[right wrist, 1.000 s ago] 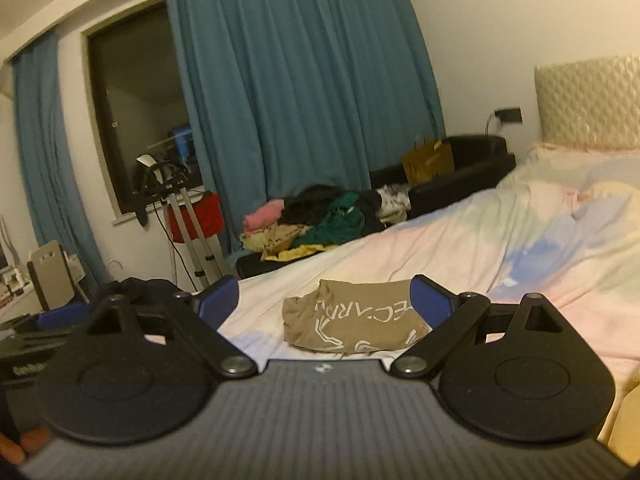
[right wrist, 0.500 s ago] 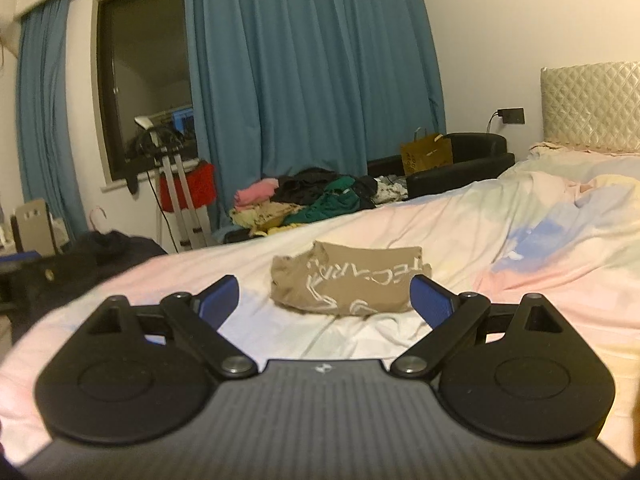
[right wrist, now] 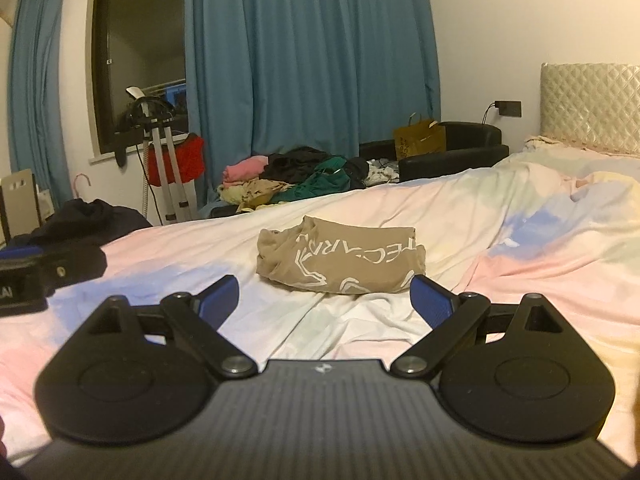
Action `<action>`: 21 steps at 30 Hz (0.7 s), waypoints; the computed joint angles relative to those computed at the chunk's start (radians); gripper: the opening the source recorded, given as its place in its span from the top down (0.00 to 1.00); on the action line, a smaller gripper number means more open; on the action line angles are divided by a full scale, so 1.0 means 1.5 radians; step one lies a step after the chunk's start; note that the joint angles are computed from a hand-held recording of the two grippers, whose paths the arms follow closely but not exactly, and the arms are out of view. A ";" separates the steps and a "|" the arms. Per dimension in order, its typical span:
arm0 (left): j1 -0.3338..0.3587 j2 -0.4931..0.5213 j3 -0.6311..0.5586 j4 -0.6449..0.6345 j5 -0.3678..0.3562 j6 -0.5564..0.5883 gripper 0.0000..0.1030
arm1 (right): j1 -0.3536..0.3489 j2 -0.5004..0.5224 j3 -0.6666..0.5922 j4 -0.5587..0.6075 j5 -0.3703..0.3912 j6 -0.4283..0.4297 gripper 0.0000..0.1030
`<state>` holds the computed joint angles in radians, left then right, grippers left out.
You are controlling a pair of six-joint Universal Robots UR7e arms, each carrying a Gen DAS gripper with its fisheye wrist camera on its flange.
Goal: Fold clothes
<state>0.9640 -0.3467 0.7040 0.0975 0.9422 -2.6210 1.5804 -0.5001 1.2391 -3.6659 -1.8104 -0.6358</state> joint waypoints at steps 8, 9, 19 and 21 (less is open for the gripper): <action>0.002 0.000 0.002 0.000 -0.010 -0.008 0.00 | 0.003 0.004 0.002 -0.012 -0.010 -0.013 0.09; 0.001 0.000 0.002 0.000 -0.012 -0.007 0.00 | 0.004 0.004 0.003 -0.013 -0.012 -0.013 0.09; -0.001 0.003 0.009 -0.002 -0.021 -0.008 0.00 | 0.006 0.004 -0.001 -0.007 -0.029 -0.013 0.09; -0.001 0.005 0.006 0.002 -0.023 -0.011 0.00 | 0.006 0.004 -0.001 -0.007 -0.031 -0.013 0.09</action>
